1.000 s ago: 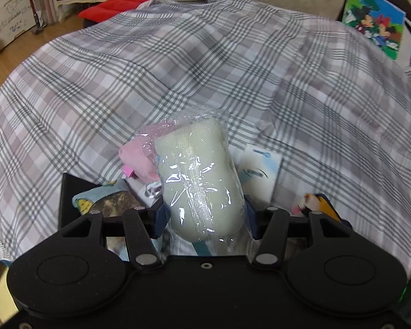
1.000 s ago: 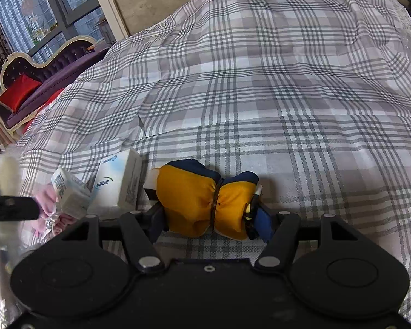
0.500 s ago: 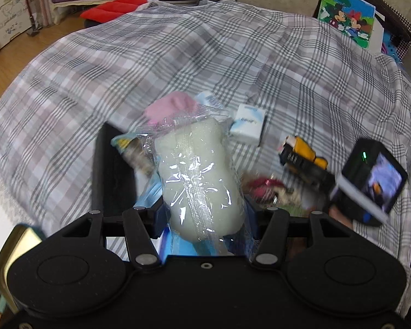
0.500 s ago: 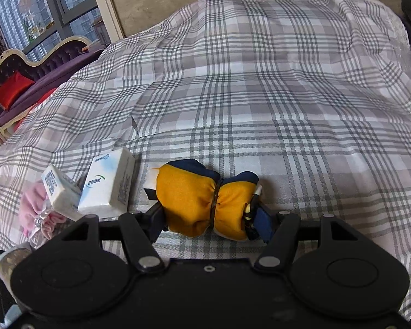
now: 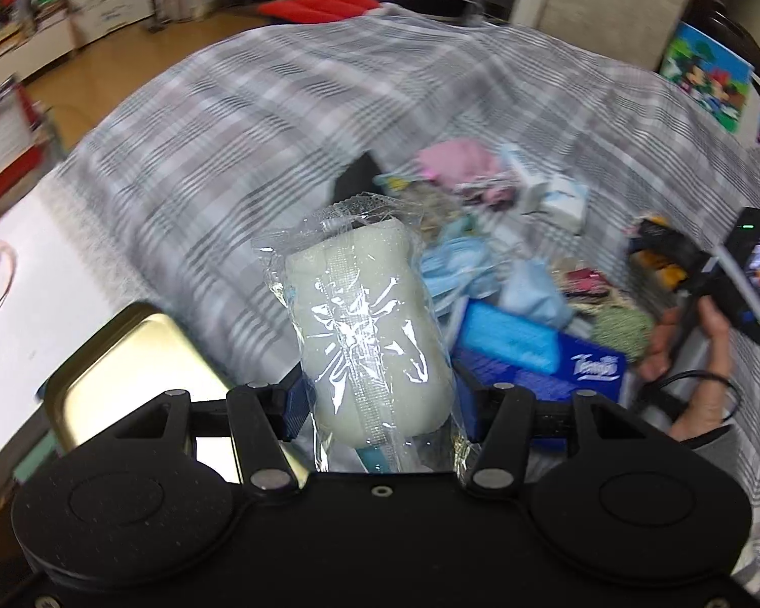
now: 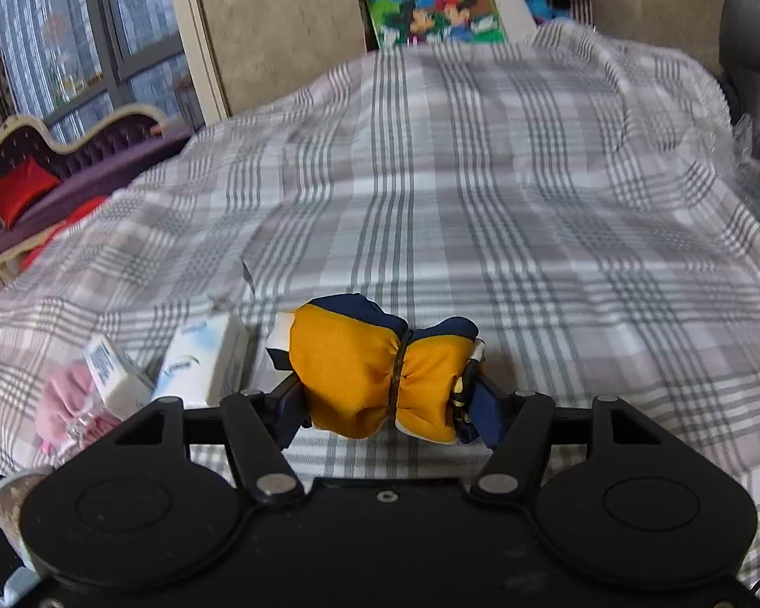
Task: Organize soft objects
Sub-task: 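Lift the bagged sponge with the left gripper and carry it over the gold tray, then lower the bagged sponge into the tray and open the left gripper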
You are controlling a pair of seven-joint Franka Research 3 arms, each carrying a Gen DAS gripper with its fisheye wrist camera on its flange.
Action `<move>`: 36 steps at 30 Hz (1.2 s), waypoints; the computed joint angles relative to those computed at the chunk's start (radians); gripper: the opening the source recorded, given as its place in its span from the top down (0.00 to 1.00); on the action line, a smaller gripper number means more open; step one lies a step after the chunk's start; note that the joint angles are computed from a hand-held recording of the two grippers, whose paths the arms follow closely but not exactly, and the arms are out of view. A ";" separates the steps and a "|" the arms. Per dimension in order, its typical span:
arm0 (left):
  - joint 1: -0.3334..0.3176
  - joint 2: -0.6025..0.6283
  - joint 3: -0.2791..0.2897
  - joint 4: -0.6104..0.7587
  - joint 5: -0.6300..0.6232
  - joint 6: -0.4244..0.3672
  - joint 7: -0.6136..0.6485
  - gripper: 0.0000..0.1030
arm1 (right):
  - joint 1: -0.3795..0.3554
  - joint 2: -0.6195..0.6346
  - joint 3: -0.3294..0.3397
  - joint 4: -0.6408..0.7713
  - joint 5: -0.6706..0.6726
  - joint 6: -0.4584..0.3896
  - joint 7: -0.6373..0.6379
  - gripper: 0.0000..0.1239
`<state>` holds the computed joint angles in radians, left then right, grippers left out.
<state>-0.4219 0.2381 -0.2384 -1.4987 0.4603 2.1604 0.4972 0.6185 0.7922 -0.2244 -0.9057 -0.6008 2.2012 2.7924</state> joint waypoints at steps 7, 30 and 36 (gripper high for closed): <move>0.047 -0.185 -0.001 -0.284 0.031 0.050 -0.153 0.49 | 0.062 -0.114 -0.035 -0.159 -0.153 0.041 0.091 0.48; 0.183 -0.335 -0.008 -0.585 -0.013 0.110 -0.342 0.49 | -0.036 -0.387 0.300 -0.334 0.243 -0.107 -0.589 0.48; 0.198 -0.340 -0.002 -0.601 0.002 0.079 -0.380 0.49 | -0.001 -0.302 0.325 -0.230 0.434 -0.126 -0.753 0.48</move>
<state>-0.2240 -0.1018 -0.2404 -2.0999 0.4620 2.2393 0.1176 0.6179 0.4900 0.1004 -1.1356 -0.1664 2.0755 2.0390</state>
